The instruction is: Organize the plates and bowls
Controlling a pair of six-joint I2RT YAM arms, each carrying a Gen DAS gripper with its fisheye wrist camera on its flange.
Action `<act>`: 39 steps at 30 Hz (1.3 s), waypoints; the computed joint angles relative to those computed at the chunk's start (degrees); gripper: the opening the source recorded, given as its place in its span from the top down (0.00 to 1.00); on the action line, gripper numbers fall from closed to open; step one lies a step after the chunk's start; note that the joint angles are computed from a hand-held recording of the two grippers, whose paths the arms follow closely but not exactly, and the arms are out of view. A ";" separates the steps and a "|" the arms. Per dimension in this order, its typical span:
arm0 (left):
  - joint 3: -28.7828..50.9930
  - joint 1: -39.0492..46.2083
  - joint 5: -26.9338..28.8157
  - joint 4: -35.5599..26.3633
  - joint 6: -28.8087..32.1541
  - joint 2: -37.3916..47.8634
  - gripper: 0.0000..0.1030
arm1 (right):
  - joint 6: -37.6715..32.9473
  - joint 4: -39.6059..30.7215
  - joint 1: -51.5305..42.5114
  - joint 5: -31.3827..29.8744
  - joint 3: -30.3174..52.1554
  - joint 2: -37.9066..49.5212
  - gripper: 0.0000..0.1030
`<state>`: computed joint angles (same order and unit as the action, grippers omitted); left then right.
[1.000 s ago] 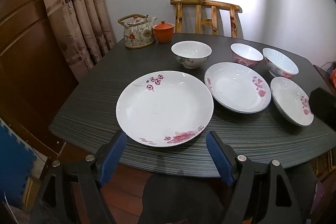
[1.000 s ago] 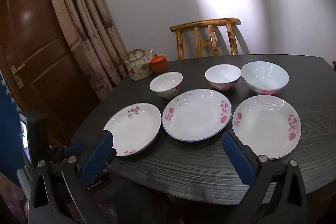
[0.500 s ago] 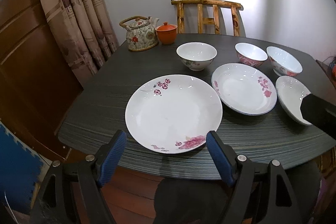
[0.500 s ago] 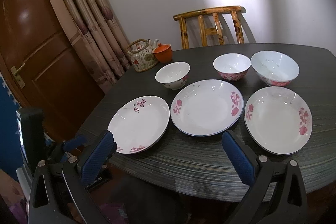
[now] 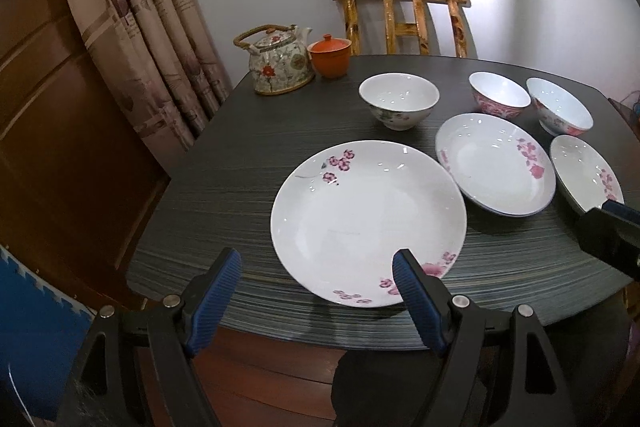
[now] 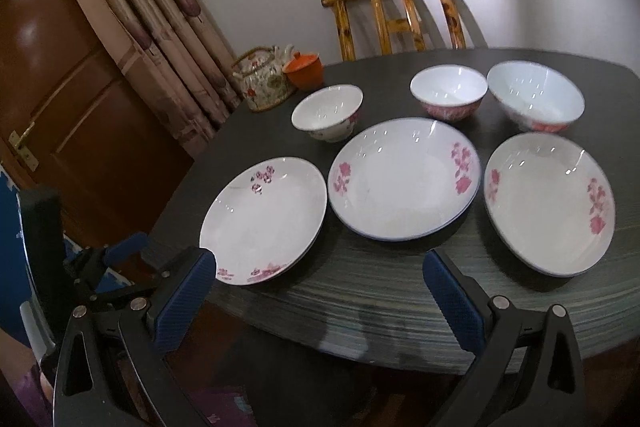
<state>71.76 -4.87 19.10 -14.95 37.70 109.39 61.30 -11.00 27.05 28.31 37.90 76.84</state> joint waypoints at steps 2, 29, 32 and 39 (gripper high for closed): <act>1.45 0.15 -0.21 -0.90 -0.06 1.14 0.22 | -0.12 0.37 -0.49 -0.79 0.48 1.01 0.00; 9.57 0.12 -2.47 -5.35 -0.36 8.20 0.22 | 3.14 5.30 -5.34 -11.99 3.92 11.00 0.17; 10.28 0.18 -2.40 -5.95 -0.46 8.70 0.22 | 3.59 6.02 -5.91 -12.71 3.63 11.31 0.17; 11.37 0.02 -2.92 -6.38 -0.32 9.62 0.22 | 3.98 7.69 -7.44 -15.01 3.32 12.23 0.17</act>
<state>83.14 -4.85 16.18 -21.33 37.37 119.01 65.27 -3.31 19.61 13.31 41.21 89.07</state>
